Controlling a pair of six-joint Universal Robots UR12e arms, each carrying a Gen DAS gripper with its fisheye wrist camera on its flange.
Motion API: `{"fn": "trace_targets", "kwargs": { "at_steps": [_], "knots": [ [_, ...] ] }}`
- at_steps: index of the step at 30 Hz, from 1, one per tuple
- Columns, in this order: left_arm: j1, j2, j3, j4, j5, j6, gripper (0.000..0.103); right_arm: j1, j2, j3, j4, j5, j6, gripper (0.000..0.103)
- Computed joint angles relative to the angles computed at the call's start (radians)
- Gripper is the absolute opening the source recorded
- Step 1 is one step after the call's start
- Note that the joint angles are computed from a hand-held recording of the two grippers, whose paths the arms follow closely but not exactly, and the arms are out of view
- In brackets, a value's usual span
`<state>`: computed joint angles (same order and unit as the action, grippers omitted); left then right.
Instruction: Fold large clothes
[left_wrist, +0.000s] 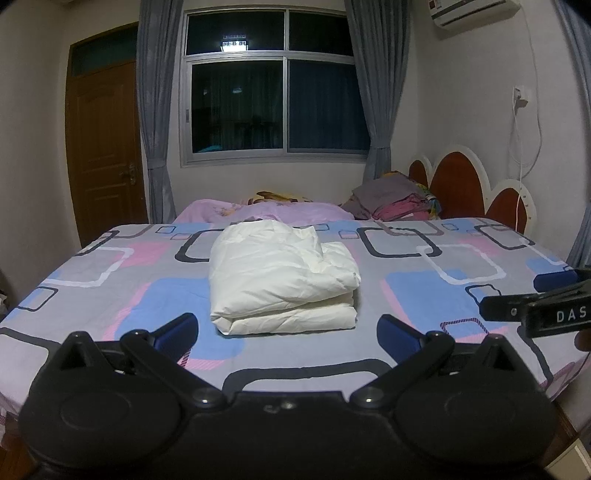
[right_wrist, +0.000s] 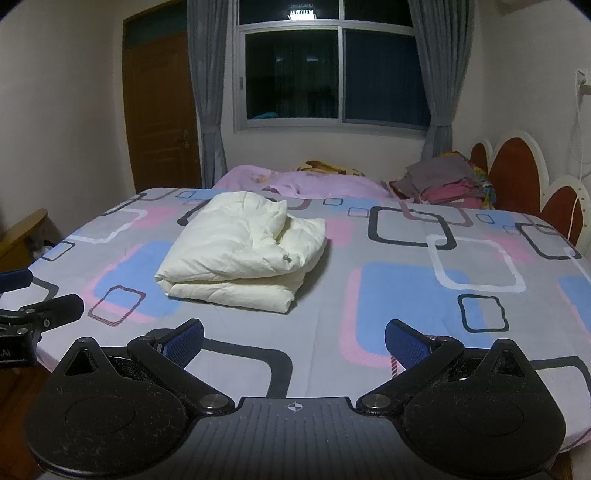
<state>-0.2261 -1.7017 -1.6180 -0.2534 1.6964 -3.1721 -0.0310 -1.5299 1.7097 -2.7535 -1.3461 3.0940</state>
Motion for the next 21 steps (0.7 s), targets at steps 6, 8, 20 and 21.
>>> {"fn": "trace_targets", "kwargs": {
  "at_steps": [6,8,20,21],
  "knots": [
    [0.000,-0.001,0.001,-0.001,-0.001,0.002,0.103,-0.002,0.000,0.000,0.001,0.003,-0.002,0.103],
    [0.001,-0.001,0.003,-0.003,-0.003,0.003,0.103,-0.001,0.000,-0.001,0.002,0.001,-0.001,0.103],
    [0.000,-0.003,0.004,0.003,-0.002,0.004,0.103,-0.003,0.001,-0.004,0.005,0.008,-0.007,0.103],
    [0.001,-0.004,0.004,0.004,-0.003,0.005,0.103,-0.003,0.001,-0.005,0.004,0.009,-0.008,0.103]
  ]
}}
